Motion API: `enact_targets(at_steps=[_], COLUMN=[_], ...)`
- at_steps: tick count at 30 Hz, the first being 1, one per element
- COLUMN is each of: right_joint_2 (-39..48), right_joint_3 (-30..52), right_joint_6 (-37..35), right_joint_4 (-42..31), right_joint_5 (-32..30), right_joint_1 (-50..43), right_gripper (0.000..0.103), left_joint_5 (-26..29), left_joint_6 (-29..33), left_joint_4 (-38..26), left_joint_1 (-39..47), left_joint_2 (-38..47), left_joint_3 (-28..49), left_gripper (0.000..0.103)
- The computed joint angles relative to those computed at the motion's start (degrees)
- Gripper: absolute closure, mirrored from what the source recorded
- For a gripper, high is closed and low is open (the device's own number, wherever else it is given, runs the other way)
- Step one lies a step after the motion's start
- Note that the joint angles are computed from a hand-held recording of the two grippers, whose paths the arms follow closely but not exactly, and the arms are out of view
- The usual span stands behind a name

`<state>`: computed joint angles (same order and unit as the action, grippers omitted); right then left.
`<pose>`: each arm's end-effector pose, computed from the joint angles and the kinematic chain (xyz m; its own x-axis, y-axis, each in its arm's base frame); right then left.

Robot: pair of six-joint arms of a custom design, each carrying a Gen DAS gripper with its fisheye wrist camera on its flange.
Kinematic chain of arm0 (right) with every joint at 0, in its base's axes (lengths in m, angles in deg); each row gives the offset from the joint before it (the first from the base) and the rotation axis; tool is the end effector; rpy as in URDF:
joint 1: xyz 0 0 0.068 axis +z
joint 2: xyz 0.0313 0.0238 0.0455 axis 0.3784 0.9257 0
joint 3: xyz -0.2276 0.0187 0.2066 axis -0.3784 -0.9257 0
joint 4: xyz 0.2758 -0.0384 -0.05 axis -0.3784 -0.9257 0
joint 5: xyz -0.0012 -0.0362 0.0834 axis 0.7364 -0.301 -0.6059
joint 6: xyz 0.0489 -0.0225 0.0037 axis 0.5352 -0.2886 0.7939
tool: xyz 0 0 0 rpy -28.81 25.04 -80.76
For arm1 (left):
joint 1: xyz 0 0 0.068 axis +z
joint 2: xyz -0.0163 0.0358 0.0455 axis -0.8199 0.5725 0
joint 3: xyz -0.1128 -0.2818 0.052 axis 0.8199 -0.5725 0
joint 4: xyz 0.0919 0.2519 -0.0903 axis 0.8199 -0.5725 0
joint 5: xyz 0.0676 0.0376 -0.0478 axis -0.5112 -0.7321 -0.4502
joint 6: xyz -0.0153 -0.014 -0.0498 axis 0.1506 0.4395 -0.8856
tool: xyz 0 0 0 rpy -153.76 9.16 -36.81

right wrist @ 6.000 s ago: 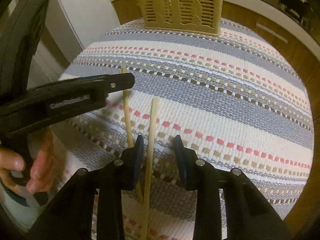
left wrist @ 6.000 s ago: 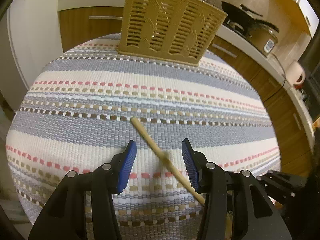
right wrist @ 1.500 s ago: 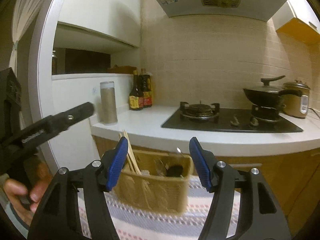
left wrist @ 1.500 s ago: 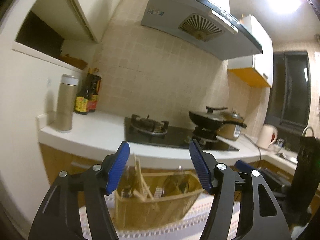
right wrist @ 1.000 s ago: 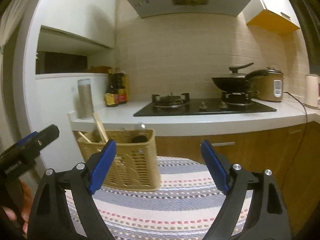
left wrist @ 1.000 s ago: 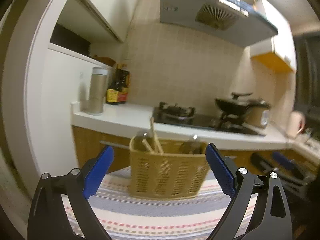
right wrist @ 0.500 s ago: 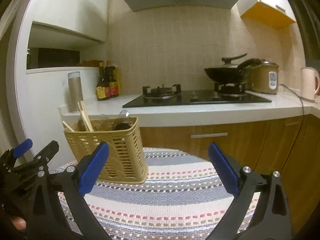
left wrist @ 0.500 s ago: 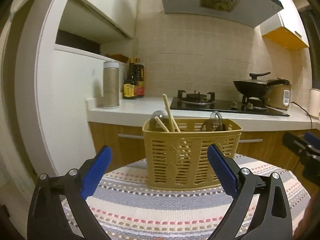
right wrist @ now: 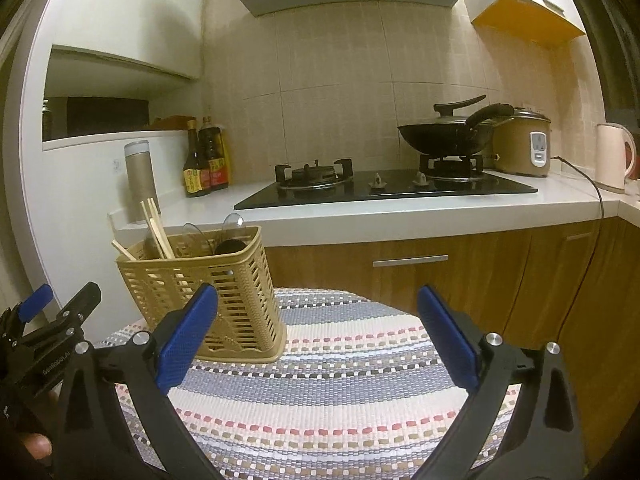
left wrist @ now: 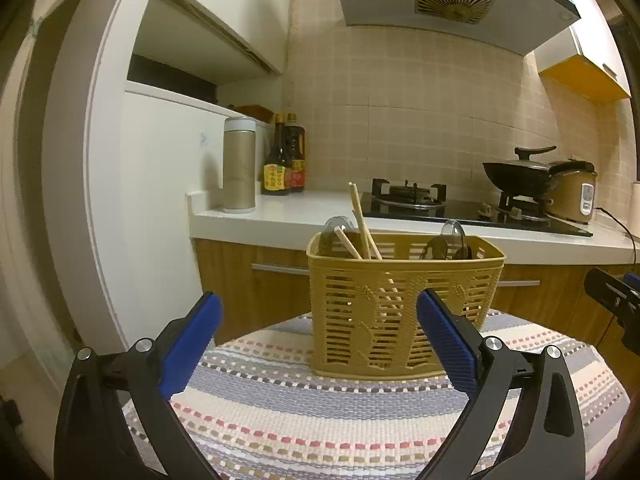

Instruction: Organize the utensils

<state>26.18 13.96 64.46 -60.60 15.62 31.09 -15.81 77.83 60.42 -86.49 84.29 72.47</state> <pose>0.2684 0.0298 0.2520 -0.2918 0.1810 -0.9392 0.2377 0.9649 0.1121 0.3323 -0.1866 0.2444 -0.2315 0.0215 -0.9726 0.1294 0.9916 -0.0089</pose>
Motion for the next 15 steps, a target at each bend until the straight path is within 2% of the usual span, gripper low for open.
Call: enact_targets(at_steps=[15], right_joint_2=[0.87], right_joint_3=[0.39], right_joint_6=[-0.94], right_joint_4=[-0.29], right_joint_5=[2.12], right_joint_1=[1.45], right_gripper=[0.008], left_joint_5=[2.10], left_joint_6=[-0.67], left_joint_4=[-1.10], left_joint_1=[0.08], left_joint_2=[0.04], left_joint_3=[0.24], left_gripper=[0.008])
